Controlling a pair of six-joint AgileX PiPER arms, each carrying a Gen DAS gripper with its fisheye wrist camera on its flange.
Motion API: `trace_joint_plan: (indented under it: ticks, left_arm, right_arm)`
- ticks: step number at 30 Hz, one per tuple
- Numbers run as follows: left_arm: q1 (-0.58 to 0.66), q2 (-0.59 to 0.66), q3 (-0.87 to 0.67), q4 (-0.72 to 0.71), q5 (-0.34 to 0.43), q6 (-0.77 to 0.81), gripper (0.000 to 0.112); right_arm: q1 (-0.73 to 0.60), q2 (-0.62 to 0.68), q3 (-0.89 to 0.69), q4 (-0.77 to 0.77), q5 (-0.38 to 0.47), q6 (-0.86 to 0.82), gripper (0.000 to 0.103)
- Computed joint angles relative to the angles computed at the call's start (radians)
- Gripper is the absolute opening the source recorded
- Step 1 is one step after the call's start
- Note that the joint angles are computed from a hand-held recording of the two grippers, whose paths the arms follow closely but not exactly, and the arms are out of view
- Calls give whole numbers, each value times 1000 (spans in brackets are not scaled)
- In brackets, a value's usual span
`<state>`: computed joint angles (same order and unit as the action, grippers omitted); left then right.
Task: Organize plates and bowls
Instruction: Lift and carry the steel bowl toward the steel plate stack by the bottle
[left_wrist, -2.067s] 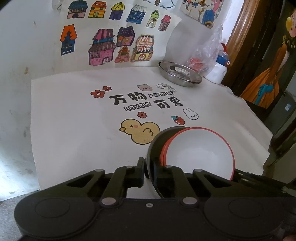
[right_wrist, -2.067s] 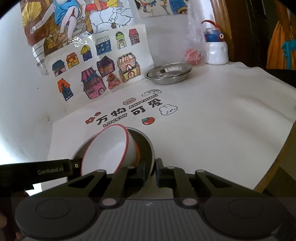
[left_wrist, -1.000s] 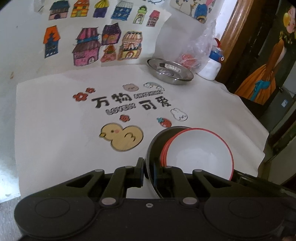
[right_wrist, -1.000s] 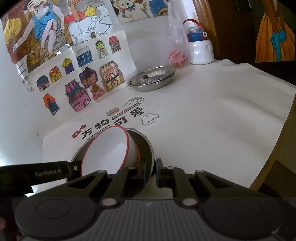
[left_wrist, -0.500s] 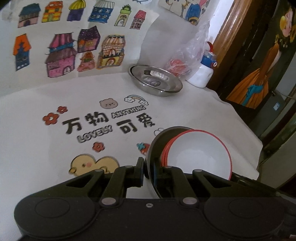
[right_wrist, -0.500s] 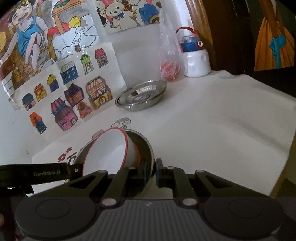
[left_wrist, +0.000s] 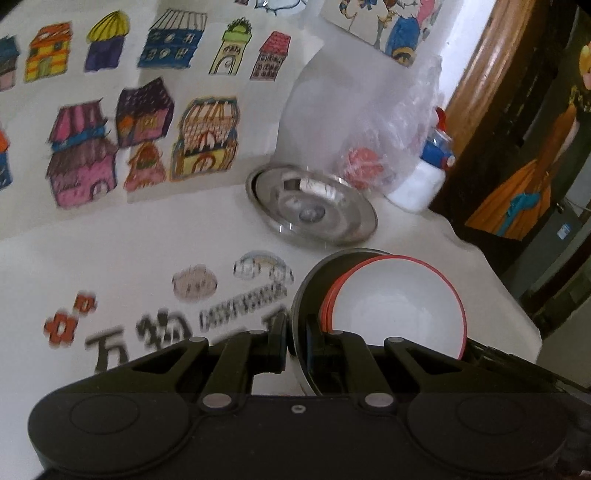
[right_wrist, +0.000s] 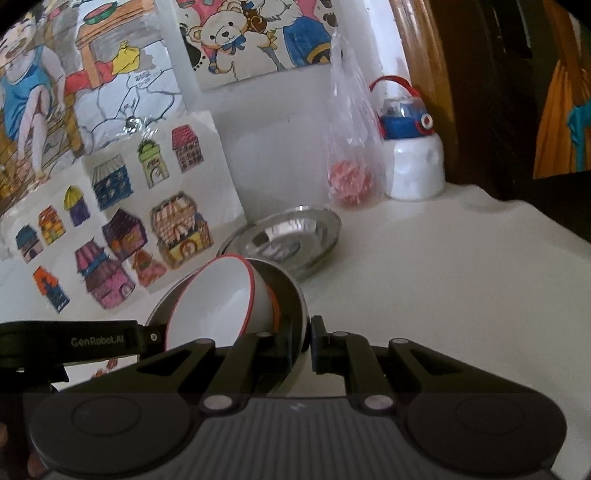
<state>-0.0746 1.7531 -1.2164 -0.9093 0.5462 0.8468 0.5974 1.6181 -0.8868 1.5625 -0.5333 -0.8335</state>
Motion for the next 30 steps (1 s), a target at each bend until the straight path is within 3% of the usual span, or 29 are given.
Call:
trace_joint_plan:
  ticks: [13,18,24,30]
  left_arm:
    - [-81,259,-421,223,-34,-295,8]
    - [-109,346,-555,320,-49,-401,8]
    - [-130,386,-597,346,-127,-427,8]
    - [-133,463,-697,367,-120,-469,9]
  right_arm:
    - [-265,176,-269,-75,229,-118,12]
    - [-288,234,-337,-153,225,-71,12]
    - [-303,287,-386,-251,219,3,12]
    - [-317,345,-407,-383,190,160,12]
